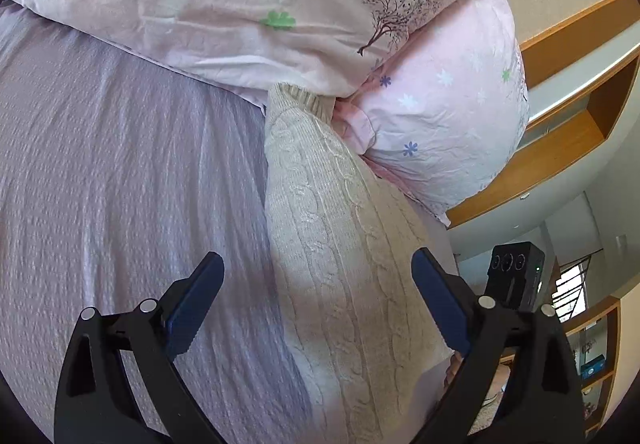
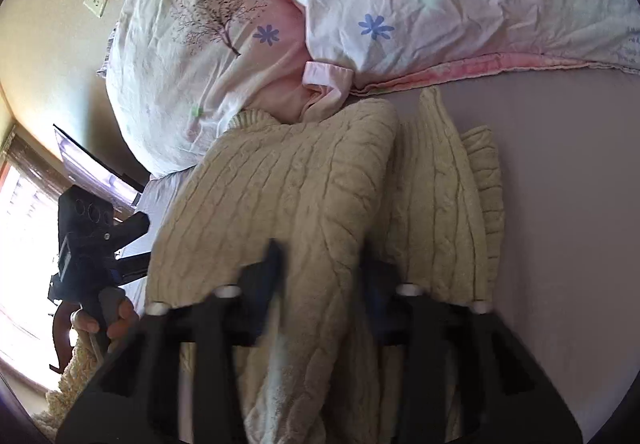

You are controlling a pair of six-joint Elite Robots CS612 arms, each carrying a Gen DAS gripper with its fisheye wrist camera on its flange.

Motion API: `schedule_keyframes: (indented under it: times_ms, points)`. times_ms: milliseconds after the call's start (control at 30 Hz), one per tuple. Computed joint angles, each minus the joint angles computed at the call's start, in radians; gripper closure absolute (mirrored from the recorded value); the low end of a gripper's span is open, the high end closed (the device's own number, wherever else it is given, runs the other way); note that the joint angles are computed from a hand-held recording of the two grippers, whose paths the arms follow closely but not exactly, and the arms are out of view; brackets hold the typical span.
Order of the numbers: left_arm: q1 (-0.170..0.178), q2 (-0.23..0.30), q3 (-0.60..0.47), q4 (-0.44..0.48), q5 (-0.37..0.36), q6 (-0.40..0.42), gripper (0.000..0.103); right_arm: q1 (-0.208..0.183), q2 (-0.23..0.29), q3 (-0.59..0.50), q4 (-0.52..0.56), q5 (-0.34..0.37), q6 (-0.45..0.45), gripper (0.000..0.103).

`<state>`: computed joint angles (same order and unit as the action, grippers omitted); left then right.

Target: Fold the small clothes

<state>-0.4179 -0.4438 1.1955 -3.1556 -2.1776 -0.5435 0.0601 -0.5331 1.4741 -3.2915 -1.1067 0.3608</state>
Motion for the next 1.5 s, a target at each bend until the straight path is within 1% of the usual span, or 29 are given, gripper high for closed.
schedule_keyframes:
  times_ms: [67,133,200,233,267,300,367,433,500,567,600,633,667,767,833,900,933,967,1033,1067,1100,1133,1200,1233,1267,1300,1367,1433,1500]
  points:
    - [-0.004,-0.002,0.003,0.012,-0.001,0.013,0.008,0.017,-0.02,0.032,-0.091,-0.097,-0.031,0.088]
    - [-0.011,0.0,-0.005,0.028,-0.009,0.026,0.008,0.01,-0.026,0.069,-0.248,-0.124,0.028,0.088]
    - [-0.019,0.001,-0.008,0.031,-0.009,0.046,0.007,0.003,-0.044,0.104,-0.285,-0.213,0.074,0.087]
    - [-0.022,0.001,-0.008,0.028,-0.01,0.057,0.006,0.003,-0.048,0.11,-0.24,-0.26,0.075,0.082]
    - [-0.026,0.002,-0.011,0.037,-0.013,0.073,0.006,0.002,-0.053,0.108,-0.175,-0.285,0.092,0.069]
    - [-0.03,0.001,-0.015,0.055,-0.015,0.092,0.006,0.0,-0.055,0.106,-0.121,-0.312,0.136,0.061]
    - [-0.04,-0.002,-0.018,0.1,-0.014,0.126,0.006,-0.012,-0.056,0.106,-0.082,-0.292,0.181,0.026]
    - [-0.051,-0.003,-0.023,0.145,-0.002,0.154,0.006,-0.024,-0.051,0.109,-0.093,-0.238,0.186,0.017]
    - [-0.059,-0.003,-0.025,0.16,0.013,0.171,0.005,-0.032,-0.041,0.095,-0.058,-0.178,0.187,0.017]
    - [-0.065,0.0,-0.025,0.146,0.015,0.186,0.005,-0.04,-0.027,0.072,-0.005,-0.104,0.189,0.027]
    - [-0.067,0.002,-0.026,0.137,0.019,0.18,0.005,-0.042,-0.023,0.074,-0.026,-0.086,0.187,0.039]
    - [-0.068,0.005,-0.023,0.112,0.022,0.166,0.02,-0.048,-0.015,0.075,-0.058,-0.027,0.192,0.063]
    - [-0.065,0.008,-0.022,0.096,0.014,0.161,0.028,-0.052,-0.008,0.074,-0.083,0.012,0.214,0.065]
    - [-0.041,0.006,-0.014,0.075,-0.054,0.15,0.051,-0.042,-0.006,0.082,-0.12,0.023,0.223,0.07]
    - [-0.022,-0.011,0.014,0.065,-0.079,0.172,0.054,-0.032,0.003,0.081,-0.168,0.079,0.222,0.072]
    - [-0.01,-0.042,0.065,0.034,-0.031,0.22,0.054,-0.015,0.016,0.061,-0.161,0.122,0.205,0.071]
    - [-0.006,-0.056,0.084,0.042,-0.004,0.255,0.049,-0.002,0.017,0.055,-0.14,0.103,0.18,0.064]
    - [-0.004,-0.072,0.107,0.052,0.036,0.277,0.045,0.012,0.01,0.056,-0.111,0.047,0.154,0.051]
    - [-0.002,-0.104,0.163,0.019,0.107,0.296,0.043,0.039,-0.016,0.087,-0.12,-0.101,0.14,0.044]
    - [-0.003,-0.123,0.205,-0.042,0.153,0.308,0.037,0.046,-0.027,0.117,-0.185,-0.141,0.143,0.044]
    - [-0.005,-0.14,0.243,-0.098,0.187,0.326,0.031,0.048,-0.034,0.146,-0.251,-0.146,0.147,0.044]
    - [-0.006,-0.155,0.278,-0.153,0.204,0.342,0.02,0.048,-0.041,0.172,-0.302,-0.133,0.149,0.044]
    - [-0.005,-0.176,0.33,-0.235,0.192,0.378,0.018,0.057,-0.055,0.207,-0.317,-0.131,0.135,0.044]
    - [-0.009,-0.185,0.348,-0.252,0.183,0.397,0.017,0.063,-0.063,0.218,-0.305,-0.141,0.114,0.051]
    - [-0.011,-0.191,0.36,-0.261,0.173,0.414,0.017,0.074,-0.071,0.23,-0.285,-0.162,0.08,0.08]
    - [-0.015,-0.196,0.371,-0.265,0.167,0.429,0.017,0.089,-0.08,0.237,-0.236,-0.205,0.043,0.084]
    - [-0.025,-0.207,0.394,-0.252,0.166,0.465,0.017,0.113,-0.093,0.245,-0.151,-0.301,0.03,0.085]
    - [-0.037,-0.22,0.421,-0.239,0.19,0.49,0.015,0.114,-0.088,0.259,-0.189,-0.309,0.069,0.085]
    - [-0.052,-0.234,0.452,-0.229,0.25,0.489,0.005,0.114,-0.09,0.28,-0.239,-0.306,0.09,0.084]
